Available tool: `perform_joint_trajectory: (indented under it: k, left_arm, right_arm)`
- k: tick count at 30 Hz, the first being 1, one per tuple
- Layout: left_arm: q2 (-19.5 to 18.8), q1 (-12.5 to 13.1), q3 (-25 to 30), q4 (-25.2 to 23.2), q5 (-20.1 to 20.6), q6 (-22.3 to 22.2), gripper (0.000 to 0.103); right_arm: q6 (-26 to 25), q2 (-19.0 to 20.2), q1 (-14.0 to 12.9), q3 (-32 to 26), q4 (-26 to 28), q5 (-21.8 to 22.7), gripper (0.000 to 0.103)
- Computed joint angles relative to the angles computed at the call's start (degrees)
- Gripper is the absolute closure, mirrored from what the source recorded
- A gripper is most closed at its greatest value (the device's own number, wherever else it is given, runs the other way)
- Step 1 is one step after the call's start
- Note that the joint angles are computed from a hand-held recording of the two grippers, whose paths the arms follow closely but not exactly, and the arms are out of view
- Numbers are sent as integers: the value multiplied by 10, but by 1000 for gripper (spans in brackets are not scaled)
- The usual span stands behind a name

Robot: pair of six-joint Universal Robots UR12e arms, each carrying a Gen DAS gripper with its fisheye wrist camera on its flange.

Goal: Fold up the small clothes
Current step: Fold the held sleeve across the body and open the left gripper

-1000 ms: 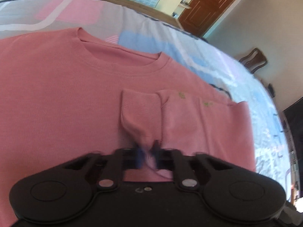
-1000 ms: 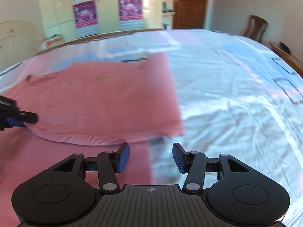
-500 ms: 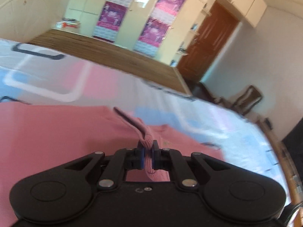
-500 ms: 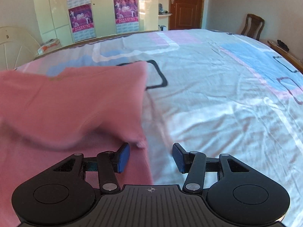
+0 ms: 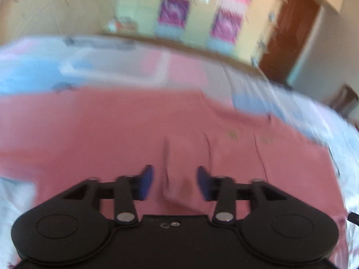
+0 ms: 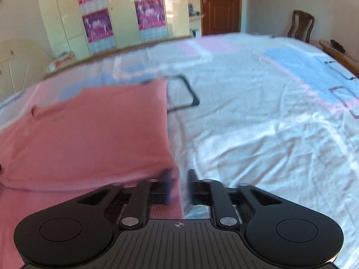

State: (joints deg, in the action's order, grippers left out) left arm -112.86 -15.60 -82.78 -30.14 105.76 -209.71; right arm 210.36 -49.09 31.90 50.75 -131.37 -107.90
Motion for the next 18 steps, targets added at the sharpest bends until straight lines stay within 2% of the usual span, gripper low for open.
perform_joint_trajectory:
  k: [1, 3, 5, 8, 11, 13, 15, 18]
  left_arm:
    - [-1, -1, 0, 13, 8, 4, 47]
    - [-7, 3, 12, 17, -11, 29, 47]
    - [-19, 3, 29, 8, -35, 48, 47]
    - [-40, -2, 52, -2, -50, 70, 47]
    - [-48, -4, 53, -18, -53, 68, 47]
    - [-55, -4, 60, -37, -48, 71, 47]
    - [-59, -4, 64, -47, -44, 70, 47]
    - [-61, -8, 69, -58, -31, 83, 45]
  right_arm:
    - [-7, 0, 0, 0, -16, -7, 50]
    - [-18, 11, -3, -17, -26, -11, 50]
    - [-20, 33, -11, -54, -16, 10, 50]
    - [-14, 81, -21, -132, 24, 32, 52]
    - [-14, 133, -30, -220, 63, 56, 64]
    - [-5, 162, -37, -272, 89, 70, 79]
    - [16, 190, -43, -320, 108, 89, 79]
    - [10, 239, -47, -417, 160, 103, 79]
